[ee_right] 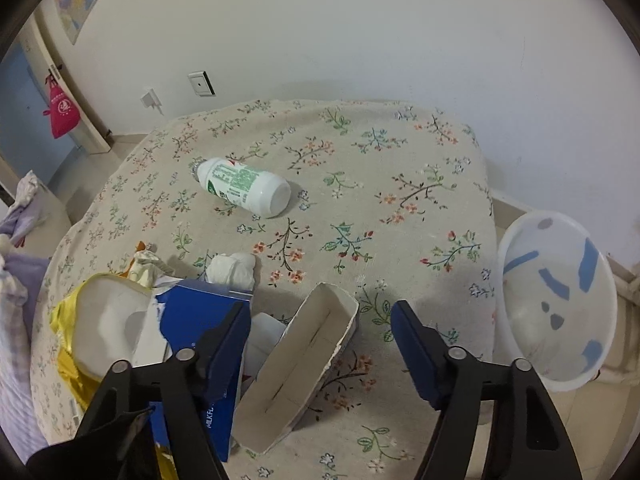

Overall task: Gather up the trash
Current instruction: 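Grasp the light-blue carton with the left tool while the right tool grasps the blue biscuit box, then carry both items over the wastebasket and open both tools to drop them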

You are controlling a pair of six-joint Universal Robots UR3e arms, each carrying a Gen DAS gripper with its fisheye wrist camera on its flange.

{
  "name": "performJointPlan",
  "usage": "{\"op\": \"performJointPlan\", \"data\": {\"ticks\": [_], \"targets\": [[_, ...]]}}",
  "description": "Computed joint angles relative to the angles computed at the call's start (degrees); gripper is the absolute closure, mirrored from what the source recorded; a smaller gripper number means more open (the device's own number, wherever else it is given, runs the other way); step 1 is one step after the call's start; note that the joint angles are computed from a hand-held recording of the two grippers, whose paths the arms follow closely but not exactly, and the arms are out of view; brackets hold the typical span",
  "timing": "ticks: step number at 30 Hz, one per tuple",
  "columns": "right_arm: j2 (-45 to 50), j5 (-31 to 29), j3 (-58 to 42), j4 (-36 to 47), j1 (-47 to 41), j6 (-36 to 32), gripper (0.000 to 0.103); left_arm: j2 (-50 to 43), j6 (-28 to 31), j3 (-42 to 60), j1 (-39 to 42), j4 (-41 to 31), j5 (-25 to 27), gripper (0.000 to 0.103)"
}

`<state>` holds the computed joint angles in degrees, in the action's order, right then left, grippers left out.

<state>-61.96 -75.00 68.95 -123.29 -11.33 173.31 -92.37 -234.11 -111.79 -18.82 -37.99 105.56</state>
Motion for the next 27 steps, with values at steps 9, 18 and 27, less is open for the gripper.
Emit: {"op": "performJointPlan", "data": {"ticks": [9,18,27], "targets": [[-1.2,1.8,0.7,1.5,-1.1,-0.5,0.081,4.2,1.8,-2.1,0.7,-1.2,0.4,0.065],[-9.2,5.7,7.1,1.4,-6.4,-5.6,0.082,6.5,0.4,1.1,-2.9,-4.1,3.1,0.065],[-17.1,11.4,12.2,3.1,-17.6,-11.6,0.082,-0.5,1.9,13.7,-9.7,-7.0,4.3,0.065]]}}
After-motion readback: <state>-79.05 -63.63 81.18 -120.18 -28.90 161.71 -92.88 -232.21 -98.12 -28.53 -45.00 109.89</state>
